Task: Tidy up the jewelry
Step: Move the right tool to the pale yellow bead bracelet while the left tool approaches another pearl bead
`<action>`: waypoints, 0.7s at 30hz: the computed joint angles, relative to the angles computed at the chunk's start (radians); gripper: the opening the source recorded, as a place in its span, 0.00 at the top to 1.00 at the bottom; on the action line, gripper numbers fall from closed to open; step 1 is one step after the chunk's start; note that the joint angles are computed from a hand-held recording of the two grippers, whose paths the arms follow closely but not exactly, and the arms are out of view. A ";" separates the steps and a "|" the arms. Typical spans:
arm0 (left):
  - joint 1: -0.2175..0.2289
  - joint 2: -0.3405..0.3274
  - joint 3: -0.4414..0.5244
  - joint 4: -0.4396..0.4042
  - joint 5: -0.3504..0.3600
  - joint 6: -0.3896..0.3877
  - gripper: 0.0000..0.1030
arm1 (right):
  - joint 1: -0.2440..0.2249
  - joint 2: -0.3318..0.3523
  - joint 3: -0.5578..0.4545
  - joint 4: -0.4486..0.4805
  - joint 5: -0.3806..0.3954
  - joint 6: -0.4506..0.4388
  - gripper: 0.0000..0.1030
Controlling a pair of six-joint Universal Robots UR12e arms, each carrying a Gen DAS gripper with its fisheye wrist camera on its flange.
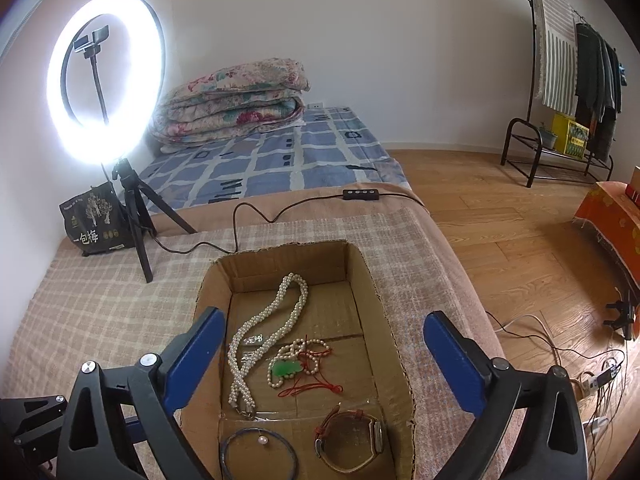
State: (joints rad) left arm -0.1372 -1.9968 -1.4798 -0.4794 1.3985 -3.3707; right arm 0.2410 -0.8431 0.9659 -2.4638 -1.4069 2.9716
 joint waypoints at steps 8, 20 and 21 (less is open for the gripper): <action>0.002 0.029 -0.027 0.010 0.018 0.007 0.53 | -0.001 -0.022 0.028 -0.028 -0.028 0.015 0.00; 0.020 0.103 -0.097 0.038 0.043 0.019 0.53 | -0.011 -0.081 0.101 -0.065 -0.045 0.052 0.00; 0.024 0.110 -0.105 0.040 0.044 0.018 0.53 | -0.010 -0.087 0.110 -0.074 -0.049 0.050 0.00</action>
